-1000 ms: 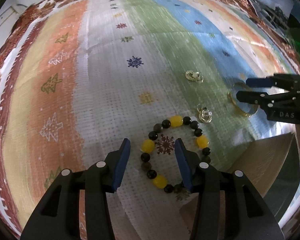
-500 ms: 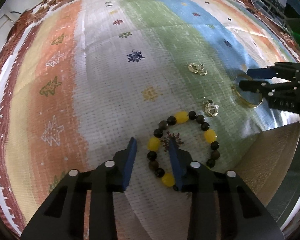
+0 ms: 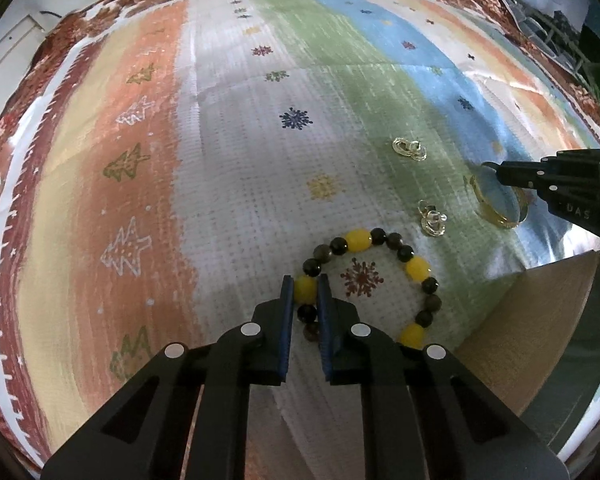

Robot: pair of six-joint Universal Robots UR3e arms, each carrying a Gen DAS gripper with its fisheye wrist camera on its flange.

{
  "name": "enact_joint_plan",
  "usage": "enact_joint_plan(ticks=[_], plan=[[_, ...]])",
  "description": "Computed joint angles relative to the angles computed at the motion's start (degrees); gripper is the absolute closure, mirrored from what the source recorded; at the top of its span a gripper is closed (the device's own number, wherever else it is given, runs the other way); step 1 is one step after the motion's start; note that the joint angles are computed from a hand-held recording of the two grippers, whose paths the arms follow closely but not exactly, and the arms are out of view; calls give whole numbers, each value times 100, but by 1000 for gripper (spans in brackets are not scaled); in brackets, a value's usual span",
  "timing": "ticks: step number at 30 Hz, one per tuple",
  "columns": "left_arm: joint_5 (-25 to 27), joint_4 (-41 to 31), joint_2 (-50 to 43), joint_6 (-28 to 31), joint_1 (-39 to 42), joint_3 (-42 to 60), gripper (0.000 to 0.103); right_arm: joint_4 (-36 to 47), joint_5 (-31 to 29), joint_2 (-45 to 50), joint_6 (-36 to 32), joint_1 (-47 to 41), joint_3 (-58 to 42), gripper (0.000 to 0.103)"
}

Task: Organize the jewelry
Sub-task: 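Lift both held pieces and carry them over the silver tin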

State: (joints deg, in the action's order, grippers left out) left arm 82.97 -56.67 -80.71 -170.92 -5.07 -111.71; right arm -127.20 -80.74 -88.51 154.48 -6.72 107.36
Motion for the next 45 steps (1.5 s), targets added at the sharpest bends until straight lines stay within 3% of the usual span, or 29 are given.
enact_joint_plan(ticks=[21,45], plan=[[-113,-631,841,-310,-93,490,92,938,452,-1500,-101,-84,-4,99],[218,-1339,1741,-829,-931,1203,92,2442,878,-3257,-367,-96,23,99]])
